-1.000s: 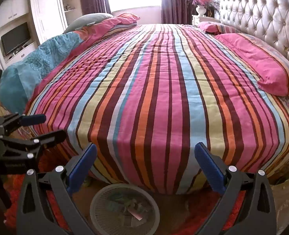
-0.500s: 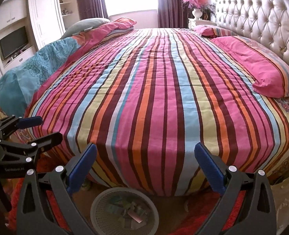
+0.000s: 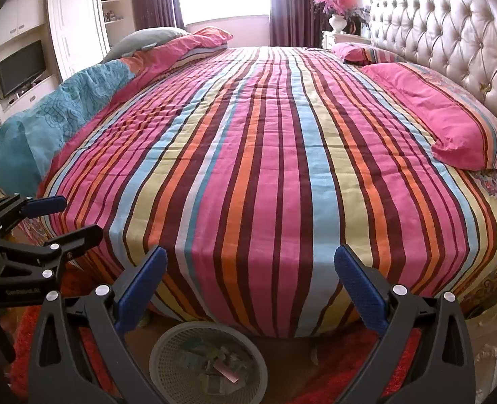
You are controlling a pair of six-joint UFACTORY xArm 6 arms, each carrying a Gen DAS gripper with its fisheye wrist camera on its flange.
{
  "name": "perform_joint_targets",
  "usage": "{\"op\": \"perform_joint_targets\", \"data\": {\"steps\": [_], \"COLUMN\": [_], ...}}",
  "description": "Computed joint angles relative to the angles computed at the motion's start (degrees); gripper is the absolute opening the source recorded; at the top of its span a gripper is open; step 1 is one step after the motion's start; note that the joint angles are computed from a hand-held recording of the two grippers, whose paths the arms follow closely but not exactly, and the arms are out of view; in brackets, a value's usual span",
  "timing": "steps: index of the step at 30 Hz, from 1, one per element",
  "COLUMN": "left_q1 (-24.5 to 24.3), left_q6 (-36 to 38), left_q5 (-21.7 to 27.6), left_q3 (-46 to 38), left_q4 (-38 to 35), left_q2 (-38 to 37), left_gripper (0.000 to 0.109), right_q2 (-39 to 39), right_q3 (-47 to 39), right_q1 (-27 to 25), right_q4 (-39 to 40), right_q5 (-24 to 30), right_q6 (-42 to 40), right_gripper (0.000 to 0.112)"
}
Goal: Collect trash
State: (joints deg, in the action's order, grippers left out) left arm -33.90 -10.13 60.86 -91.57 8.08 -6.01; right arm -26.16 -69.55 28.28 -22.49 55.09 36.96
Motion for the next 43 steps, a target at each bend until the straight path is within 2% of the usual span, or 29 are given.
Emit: {"op": "perform_joint_targets", "data": {"steps": [24, 28, 32, 43], "left_q1": [2.13, 1.45, 0.11, 0.05], "left_q6": [0.04, -1.53, -3.18, -1.60], "left_q5": [-0.10, 0.97, -0.67, 0.70], "left_q3": [0.17, -0.46, 1.14, -0.59], "left_q4": [-5.84, -3.66, 1.08, -0.01], "left_q2": [-0.29, 0.20, -0.86, -0.19], "left_gripper": [0.085, 0.085, 0.085, 0.085], "right_q2": [1.38, 1.31, 1.27, 1.50], "right_q3": [-1.57, -1.38, -1.18, -1.51], "right_q1": [0.44, 0.38, 0.56, 0.89], "right_q4": [-0.56, -0.30, -0.40, -0.69], "right_q5": [0.78, 0.86, 0.94, 1.23], "right_q6": [-0.69, -0.97, -0.89, -0.60], "right_gripper": [0.096, 0.096, 0.095, 0.095]}}
